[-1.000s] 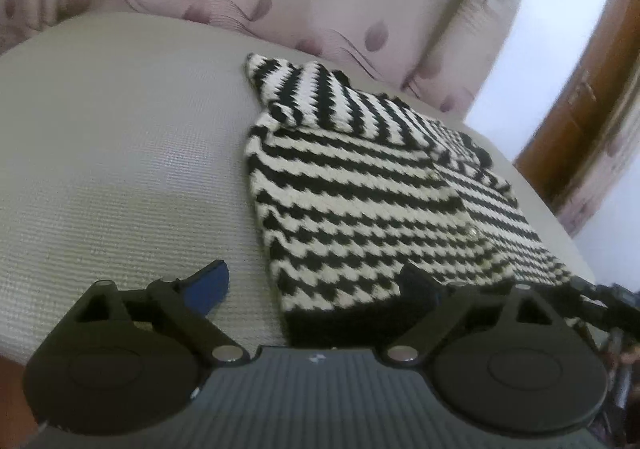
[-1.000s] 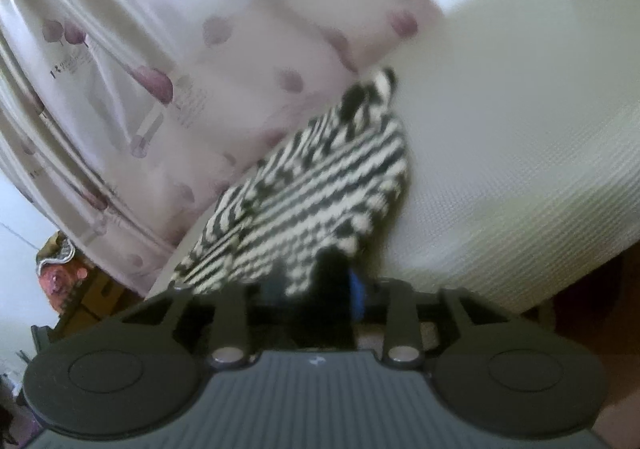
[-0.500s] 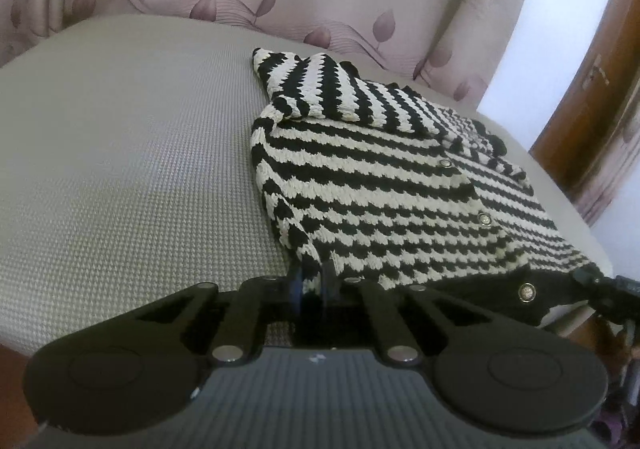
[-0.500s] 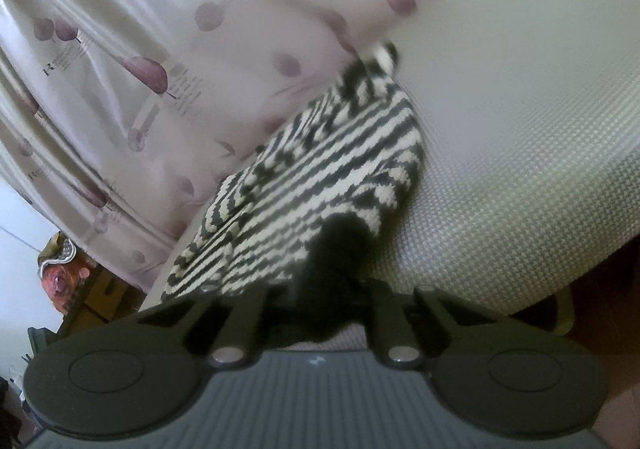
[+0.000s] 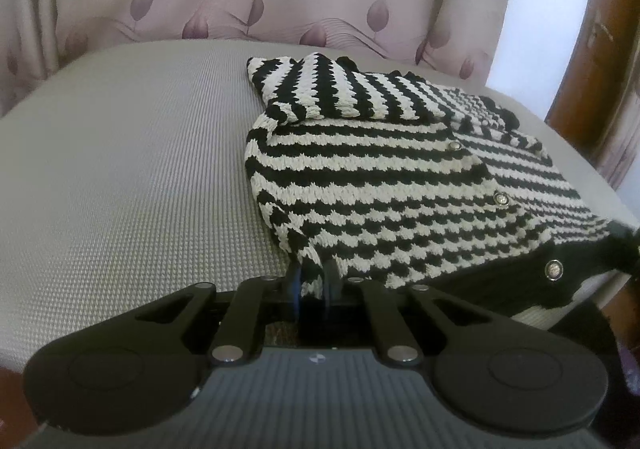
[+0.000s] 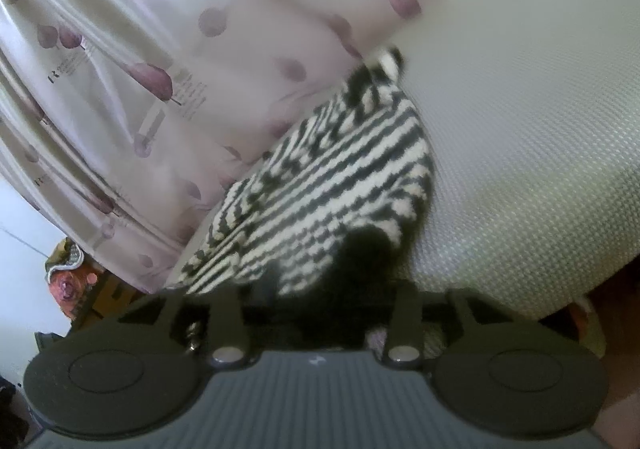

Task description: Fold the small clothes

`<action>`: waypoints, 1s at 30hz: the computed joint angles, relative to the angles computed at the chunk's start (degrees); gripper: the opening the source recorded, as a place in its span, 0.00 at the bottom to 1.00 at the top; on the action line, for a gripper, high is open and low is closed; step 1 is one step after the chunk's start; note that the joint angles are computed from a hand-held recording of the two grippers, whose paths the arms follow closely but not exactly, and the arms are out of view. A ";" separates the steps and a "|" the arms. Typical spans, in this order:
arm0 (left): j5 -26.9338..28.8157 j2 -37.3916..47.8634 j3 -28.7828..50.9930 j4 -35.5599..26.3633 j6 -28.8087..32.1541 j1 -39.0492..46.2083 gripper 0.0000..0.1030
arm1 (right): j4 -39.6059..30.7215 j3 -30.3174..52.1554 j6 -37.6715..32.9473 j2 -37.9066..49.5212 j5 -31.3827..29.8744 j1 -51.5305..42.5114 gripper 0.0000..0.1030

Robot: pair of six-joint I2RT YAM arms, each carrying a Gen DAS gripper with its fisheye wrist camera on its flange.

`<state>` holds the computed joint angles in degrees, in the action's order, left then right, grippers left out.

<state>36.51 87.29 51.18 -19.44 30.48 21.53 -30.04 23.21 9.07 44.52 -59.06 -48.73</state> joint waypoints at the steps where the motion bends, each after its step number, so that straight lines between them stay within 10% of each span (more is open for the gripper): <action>1: -0.21 -0.18 -0.20 0.26 0.19 -0.08 0.10 | 0.84 0.01 1.21 -0.04 -0.03 0.44 0.54; 9: -2.08 -1.41 -1.43 1.66 1.37 -1.11 0.11 | 5.89 0.72 7.92 1.48 4.35 5.51 0.63; 12: -2.76 -1.69 -1.92 2.47 1.71 -1.62 0.11 | 3.35 2.17 5.47 1.70 9.94 8.68 0.13; 19: -3.55 -0.82 -0.50 1.43 2.95 -1.90 0.17 | 3.32 1.16 3.56 2.12 7.54 6.40 0.10; 26: 2.71 6.15 9.26 -10.96 5.34 1.12 0.72 | 2.34 2.67 1.64 5.47 5.48 5.33 0.10; 30: 3.46 7.27 11.35 -15.09 8.61 1.44 0.73 | 2.04 3.78 -0.12 9.65 2.62 3.66 0.11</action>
